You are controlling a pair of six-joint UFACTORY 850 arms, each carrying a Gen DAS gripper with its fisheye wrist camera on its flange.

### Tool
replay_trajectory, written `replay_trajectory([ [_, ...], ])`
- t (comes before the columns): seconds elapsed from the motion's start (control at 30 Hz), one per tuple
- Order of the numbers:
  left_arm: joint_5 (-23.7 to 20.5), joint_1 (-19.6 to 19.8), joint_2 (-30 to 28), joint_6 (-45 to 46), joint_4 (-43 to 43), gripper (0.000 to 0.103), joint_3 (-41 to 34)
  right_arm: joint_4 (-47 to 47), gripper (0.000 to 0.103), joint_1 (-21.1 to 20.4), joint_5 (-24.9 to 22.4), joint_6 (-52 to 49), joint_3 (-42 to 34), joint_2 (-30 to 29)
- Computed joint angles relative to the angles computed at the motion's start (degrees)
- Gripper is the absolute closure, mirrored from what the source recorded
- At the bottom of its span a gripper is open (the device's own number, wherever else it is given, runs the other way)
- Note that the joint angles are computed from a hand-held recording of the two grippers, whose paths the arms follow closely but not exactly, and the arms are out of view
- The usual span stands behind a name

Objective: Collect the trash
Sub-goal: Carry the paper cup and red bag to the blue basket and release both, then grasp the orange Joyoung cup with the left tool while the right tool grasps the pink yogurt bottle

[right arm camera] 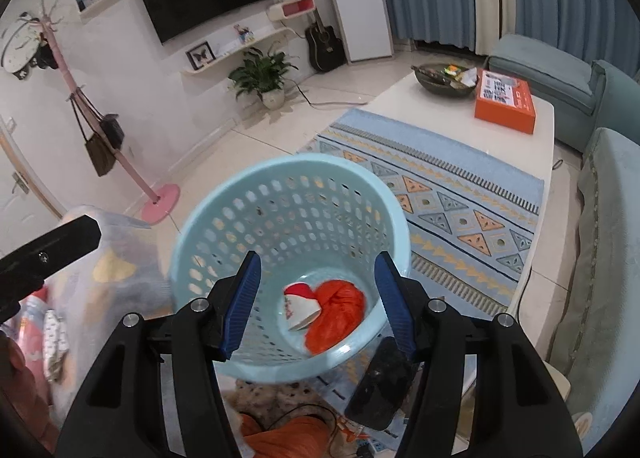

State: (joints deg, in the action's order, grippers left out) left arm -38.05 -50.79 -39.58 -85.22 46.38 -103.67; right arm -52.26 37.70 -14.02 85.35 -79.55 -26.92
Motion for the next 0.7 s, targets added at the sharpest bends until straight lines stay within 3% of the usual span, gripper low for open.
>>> replay_trajectory([
  [0.27,-2.5,-4.3,11.3,-15.4,13.8,0.034,11.5,-17.7,0.047,5.1,-2.0,14.3,2.4,6.6],
  [0.5,-12.4,-10.0,23.5,-25.6,18.9,0.034,22.8,-24.4,0.045,11.0,-2.3,17.8,1.9,9.5],
  [0.7,-23.2,-15.2,33.3,-32.3,19.1,0.034,33.1,-18.4,0.044,15.6,0.3,9.6,-0.9,8.0],
])
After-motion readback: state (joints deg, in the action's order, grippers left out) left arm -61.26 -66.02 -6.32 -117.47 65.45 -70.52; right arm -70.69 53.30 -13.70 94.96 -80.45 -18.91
